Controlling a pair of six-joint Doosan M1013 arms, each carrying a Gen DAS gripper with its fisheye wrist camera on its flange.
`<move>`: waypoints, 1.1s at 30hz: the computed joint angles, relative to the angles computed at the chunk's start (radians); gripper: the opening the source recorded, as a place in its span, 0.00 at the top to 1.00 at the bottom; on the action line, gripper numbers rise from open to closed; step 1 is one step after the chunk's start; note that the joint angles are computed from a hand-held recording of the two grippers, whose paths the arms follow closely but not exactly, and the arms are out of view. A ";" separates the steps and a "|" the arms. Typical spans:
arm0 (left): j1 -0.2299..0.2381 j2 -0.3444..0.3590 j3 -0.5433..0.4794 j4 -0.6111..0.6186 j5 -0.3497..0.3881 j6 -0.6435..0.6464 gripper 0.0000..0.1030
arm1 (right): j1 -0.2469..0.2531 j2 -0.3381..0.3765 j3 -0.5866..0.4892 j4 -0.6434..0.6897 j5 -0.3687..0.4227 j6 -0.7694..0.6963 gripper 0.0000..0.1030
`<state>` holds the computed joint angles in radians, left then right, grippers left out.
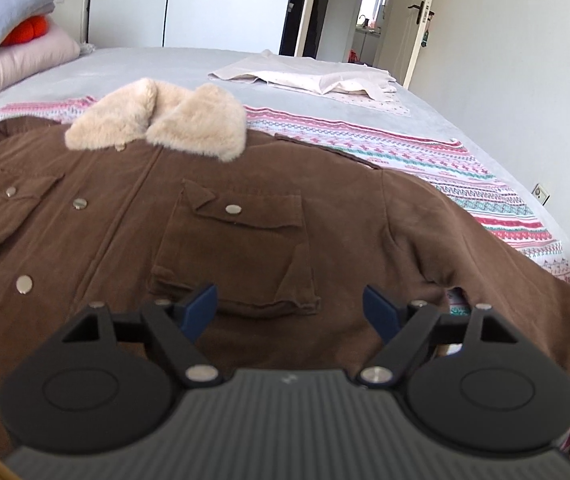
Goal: Fold large clothes
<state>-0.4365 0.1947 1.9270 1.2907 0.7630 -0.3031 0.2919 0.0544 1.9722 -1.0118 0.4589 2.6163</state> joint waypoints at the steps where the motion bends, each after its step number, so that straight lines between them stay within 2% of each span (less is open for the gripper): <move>1: 0.014 -0.003 -0.004 -0.039 -0.055 0.009 0.64 | 0.005 0.008 -0.002 -0.017 0.006 0.011 0.22; 2: 0.016 -0.002 -0.015 -0.065 -0.069 0.018 0.83 | 0.012 0.015 -0.004 -0.035 0.013 0.022 0.22; 3: 0.009 -0.001 -0.024 -0.063 -0.068 0.034 0.88 | 0.019 0.022 -0.006 -0.051 0.022 0.028 0.23; 6: -0.053 -0.016 -0.044 0.082 0.025 -0.008 0.89 | 0.036 0.041 -0.010 -0.082 0.044 0.025 0.22; 8: -0.091 -0.027 -0.052 0.208 0.118 -0.062 0.89 | 0.046 0.052 -0.012 -0.111 0.058 0.037 0.22; 10: -0.115 -0.019 -0.074 0.291 0.243 -0.052 0.89 | 0.053 0.062 -0.013 -0.135 0.072 0.050 0.21; 11: -0.114 -0.013 -0.090 0.294 0.269 -0.026 0.89 | 0.055 0.066 -0.016 -0.141 0.078 0.055 0.21; 14: -0.087 0.024 -0.167 0.137 0.303 0.094 0.89 | 0.057 0.076 -0.021 -0.143 0.084 0.058 0.20; 17: -0.051 0.096 -0.251 -0.132 0.371 0.189 0.88 | 0.052 0.076 -0.021 -0.133 0.077 0.058 0.18; 19: -0.046 0.148 -0.286 -0.216 0.439 0.226 0.82 | 0.044 0.074 -0.019 -0.114 0.065 0.060 0.17; 22: -0.093 0.210 -0.321 -0.160 0.599 0.271 0.72 | 0.029 0.067 -0.015 -0.066 0.037 0.051 0.16; 23: -0.105 0.218 -0.331 -0.146 0.634 0.293 0.65 | 0.024 0.063 -0.015 -0.048 0.029 0.040 0.16; 24: -0.115 0.219 -0.342 -0.142 0.664 0.320 0.51 | 0.020 0.058 -0.013 -0.037 0.020 0.032 0.14; 25: -0.124 0.211 -0.342 -0.138 0.665 0.333 0.43 | 0.016 0.051 -0.010 -0.031 0.009 0.027 0.13; 26: -0.134 0.191 -0.330 -0.129 0.636 0.330 0.28 | 0.013 0.044 -0.007 -0.033 -0.001 0.025 0.13; 27: -0.146 0.170 -0.317 -0.118 0.611 0.312 0.19 | 0.011 0.035 -0.002 -0.050 -0.008 0.038 0.13; 29: -0.163 0.137 -0.306 -0.106 0.584 0.278 0.12 | 0.010 0.016 0.008 -0.120 -0.004 0.108 0.12; 31: -0.179 0.111 -0.305 -0.115 0.532 0.266 0.10 | 0.003 -0.008 0.018 -0.185 -0.002 0.180 0.10; 33: -0.207 0.094 -0.312 -0.134 0.478 0.265 0.09 | 0.000 -0.030 0.028 -0.282 0.037 0.281 0.09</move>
<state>-0.6436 0.2883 1.6153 1.1570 1.2409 -0.0378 0.2924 0.0243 2.0007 -1.2933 0.4956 2.8972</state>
